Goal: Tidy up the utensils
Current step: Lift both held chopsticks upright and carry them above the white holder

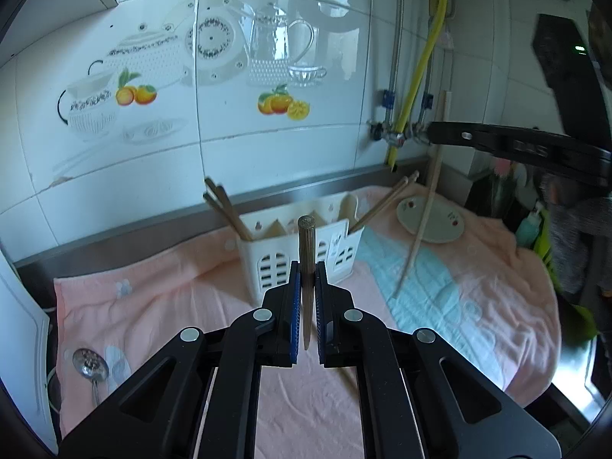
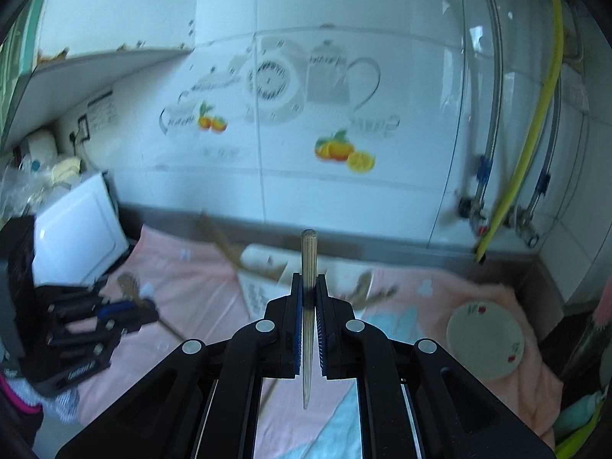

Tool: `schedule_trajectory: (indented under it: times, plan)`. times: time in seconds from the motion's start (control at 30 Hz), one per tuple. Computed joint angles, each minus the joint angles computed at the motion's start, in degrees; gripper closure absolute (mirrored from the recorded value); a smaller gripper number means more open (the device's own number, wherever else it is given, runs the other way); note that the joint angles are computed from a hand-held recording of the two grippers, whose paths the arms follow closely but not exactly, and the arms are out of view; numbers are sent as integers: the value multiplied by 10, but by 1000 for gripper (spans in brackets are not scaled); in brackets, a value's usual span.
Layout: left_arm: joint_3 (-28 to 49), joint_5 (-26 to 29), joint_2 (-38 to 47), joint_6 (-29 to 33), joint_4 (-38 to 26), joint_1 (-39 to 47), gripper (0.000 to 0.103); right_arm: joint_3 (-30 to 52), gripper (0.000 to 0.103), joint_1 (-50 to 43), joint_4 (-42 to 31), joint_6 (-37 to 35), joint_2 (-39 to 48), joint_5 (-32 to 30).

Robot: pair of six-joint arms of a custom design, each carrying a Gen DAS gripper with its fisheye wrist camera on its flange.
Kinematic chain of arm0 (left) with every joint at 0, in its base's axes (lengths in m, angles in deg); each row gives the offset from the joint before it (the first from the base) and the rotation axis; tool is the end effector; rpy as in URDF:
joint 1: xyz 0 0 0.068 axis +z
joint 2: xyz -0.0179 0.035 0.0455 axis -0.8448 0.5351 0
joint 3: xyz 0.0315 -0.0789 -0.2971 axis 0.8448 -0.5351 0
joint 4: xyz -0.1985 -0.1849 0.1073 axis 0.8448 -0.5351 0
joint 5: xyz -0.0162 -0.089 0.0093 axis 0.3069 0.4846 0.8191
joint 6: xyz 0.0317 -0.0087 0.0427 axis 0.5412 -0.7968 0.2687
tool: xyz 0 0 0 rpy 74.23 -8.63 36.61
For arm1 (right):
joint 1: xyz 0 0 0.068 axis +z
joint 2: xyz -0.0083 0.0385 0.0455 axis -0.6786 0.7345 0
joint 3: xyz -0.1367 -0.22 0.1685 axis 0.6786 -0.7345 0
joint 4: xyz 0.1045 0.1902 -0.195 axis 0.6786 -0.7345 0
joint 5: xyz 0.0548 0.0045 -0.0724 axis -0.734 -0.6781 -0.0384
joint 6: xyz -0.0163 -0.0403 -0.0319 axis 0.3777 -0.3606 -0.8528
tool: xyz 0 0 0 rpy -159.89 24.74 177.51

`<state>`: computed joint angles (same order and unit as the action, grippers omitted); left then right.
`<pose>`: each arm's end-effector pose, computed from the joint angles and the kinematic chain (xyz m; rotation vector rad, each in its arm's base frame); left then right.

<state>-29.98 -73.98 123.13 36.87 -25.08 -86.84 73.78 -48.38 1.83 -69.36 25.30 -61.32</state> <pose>0.1537 -0.0777 0.2810 0.1927 2.1342 -0.2024 0.2325 -0.0052 0.3336 -0.5487 2.0718 0.3178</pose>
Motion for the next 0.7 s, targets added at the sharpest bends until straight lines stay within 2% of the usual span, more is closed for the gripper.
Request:
schedule_trajectory:
  times: [0.4,0.7]
  plan:
    - [101,3,33,49,-22,11,97,100,97,41,94,110,114,58]
    - [171,4,70,76,-10,31,97,106,97,51,173,158,172,90]
